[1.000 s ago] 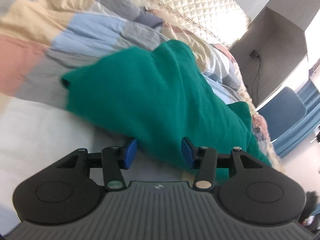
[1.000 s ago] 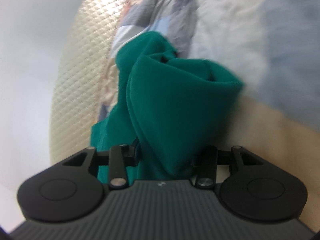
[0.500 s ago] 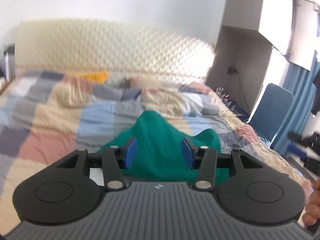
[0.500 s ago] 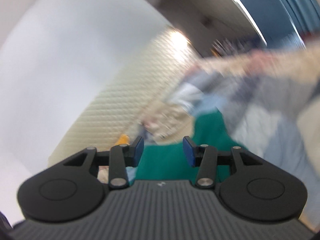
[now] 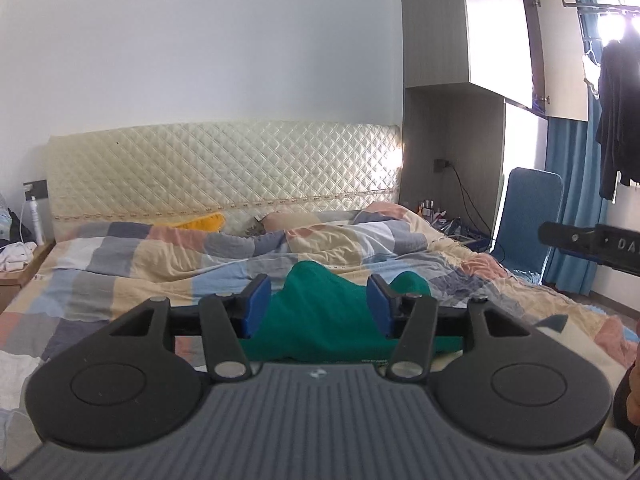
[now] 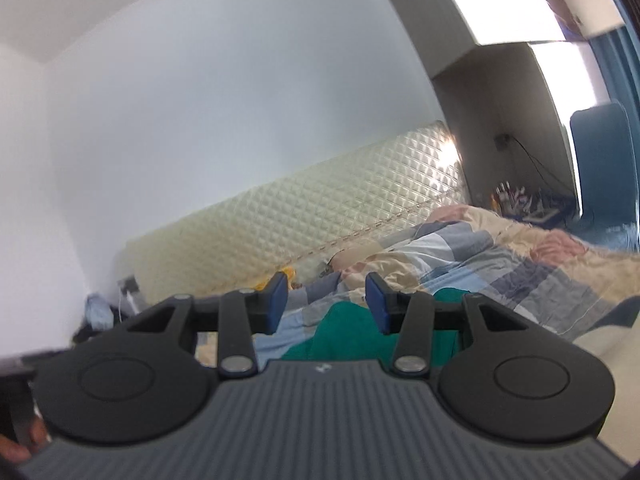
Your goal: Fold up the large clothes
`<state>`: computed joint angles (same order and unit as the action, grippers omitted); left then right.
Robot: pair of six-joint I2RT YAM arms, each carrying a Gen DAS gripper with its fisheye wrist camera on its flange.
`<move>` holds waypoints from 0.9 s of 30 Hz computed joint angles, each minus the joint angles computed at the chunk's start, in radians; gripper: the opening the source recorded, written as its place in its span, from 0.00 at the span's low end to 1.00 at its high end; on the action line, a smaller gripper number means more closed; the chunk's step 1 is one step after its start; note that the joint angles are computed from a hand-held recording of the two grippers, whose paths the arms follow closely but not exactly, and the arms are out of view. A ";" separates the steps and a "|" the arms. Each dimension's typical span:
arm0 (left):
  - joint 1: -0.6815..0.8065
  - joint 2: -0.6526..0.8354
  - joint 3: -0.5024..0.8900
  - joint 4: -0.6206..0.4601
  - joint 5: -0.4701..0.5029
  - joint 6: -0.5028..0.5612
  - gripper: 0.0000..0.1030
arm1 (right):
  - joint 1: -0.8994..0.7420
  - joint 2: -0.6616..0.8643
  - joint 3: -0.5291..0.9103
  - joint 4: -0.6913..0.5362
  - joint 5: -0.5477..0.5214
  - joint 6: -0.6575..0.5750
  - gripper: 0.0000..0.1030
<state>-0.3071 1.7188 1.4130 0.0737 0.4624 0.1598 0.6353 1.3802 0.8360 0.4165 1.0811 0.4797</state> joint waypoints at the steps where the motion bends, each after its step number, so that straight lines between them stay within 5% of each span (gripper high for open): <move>1: 0.007 -0.014 -0.034 0.017 0.009 0.005 0.61 | 0.024 0.017 0.009 -0.001 0.023 -0.010 0.46; 11: 0.008 0.040 -0.214 0.199 -0.021 0.068 0.65 | 0.064 0.202 0.009 -0.051 0.037 0.088 0.46; 21: -0.019 0.231 -0.143 0.275 -0.084 0.045 0.67 | 0.006 0.344 0.001 -0.114 -0.024 0.237 0.46; 27: -0.024 0.293 -0.102 0.267 -0.108 0.030 0.67 | 0.003 0.379 0.001 -0.080 -0.014 0.226 0.46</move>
